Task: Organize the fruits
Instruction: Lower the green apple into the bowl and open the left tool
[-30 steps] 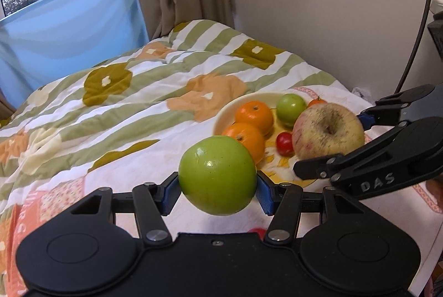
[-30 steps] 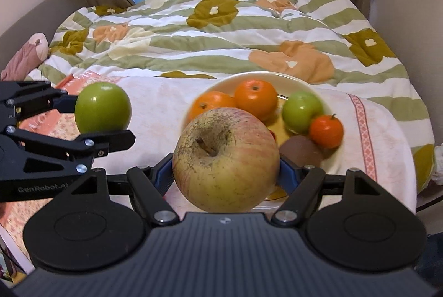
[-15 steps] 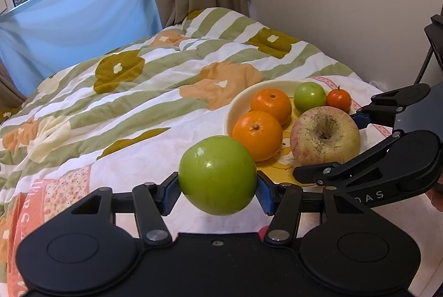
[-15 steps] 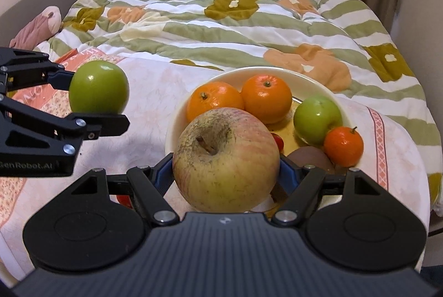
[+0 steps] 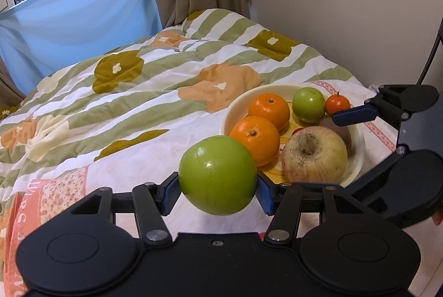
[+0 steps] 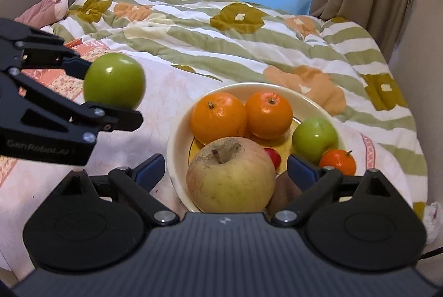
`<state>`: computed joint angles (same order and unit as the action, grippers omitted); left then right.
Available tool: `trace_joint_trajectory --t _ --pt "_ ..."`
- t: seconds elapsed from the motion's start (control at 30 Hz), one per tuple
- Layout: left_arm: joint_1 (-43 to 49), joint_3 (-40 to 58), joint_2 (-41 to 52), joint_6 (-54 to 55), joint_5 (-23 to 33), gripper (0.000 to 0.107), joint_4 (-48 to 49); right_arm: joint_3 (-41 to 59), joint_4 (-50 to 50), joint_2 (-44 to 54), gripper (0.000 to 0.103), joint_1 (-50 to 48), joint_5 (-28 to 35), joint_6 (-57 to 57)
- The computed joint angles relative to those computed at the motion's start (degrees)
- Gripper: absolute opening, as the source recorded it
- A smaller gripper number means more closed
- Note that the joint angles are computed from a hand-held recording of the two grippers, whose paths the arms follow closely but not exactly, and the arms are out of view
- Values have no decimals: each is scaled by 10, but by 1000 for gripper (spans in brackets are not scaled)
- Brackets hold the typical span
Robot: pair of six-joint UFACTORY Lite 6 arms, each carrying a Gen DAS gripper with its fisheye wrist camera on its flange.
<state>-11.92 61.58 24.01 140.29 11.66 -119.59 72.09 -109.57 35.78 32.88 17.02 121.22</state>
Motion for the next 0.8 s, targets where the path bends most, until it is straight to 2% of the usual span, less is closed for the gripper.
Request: trace_joint_trajectory --t 0.13,0.37,0.8 --pt "-15 20 10 -29 0 61 22 -31 -26 -22 103 -4 9 34" --pt "-54 106 62 -137 -6 61 117 -78 -65 -60 103 -17 18 81" --pt "-124 287 191 -521 -20 61 481 -156 -158 -109 103 -46 24 184"
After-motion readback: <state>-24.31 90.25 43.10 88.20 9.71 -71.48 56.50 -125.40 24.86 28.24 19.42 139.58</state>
